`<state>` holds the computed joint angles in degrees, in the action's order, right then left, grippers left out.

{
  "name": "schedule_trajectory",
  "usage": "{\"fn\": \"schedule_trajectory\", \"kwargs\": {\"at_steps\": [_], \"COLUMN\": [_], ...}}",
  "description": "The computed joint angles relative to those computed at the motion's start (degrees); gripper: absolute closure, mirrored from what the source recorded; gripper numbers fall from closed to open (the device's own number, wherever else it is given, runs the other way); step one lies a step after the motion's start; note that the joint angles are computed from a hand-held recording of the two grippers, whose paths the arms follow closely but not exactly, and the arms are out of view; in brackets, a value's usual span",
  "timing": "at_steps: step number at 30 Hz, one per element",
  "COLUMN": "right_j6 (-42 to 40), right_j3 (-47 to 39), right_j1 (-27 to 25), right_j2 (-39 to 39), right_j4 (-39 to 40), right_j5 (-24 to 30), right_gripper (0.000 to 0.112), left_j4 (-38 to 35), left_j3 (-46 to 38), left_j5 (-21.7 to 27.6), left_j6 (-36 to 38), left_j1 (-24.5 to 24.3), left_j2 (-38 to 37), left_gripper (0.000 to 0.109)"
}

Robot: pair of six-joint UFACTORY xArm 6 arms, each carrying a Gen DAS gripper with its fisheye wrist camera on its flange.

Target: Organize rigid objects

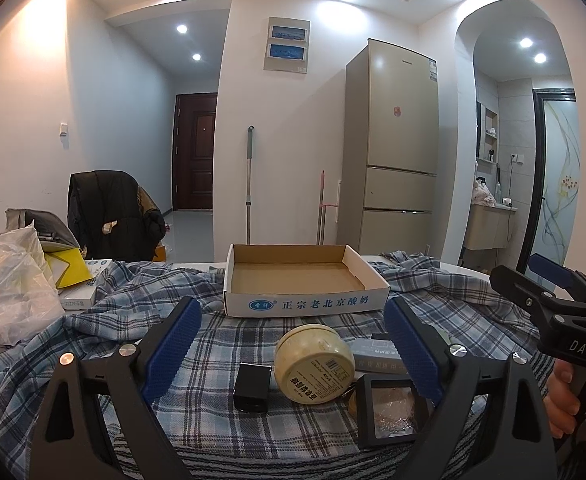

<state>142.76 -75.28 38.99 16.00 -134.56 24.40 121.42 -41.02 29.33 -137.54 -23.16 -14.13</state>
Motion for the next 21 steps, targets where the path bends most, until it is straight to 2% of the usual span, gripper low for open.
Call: {"fn": "schedule_trajectory", "kwargs": {"at_steps": [9, 21], "right_j6": [0.3, 0.2], "right_j3": [0.6, 0.6], "right_j1": [0.3, 0.1], "right_j2": [-0.4, -0.6], "right_j4": [0.0, 0.3], "right_j5": [1.0, 0.5], "right_gripper": [0.009, 0.009], "left_j4": [-1.0, -1.5], "left_j3": [-0.3, -0.7], "left_j5": [2.0, 1.9], "left_j6": [2.7, 2.4], "left_j1": [-1.5, -1.5], "left_j2": [0.4, 0.8], "left_gripper": [0.006, 0.006]}}
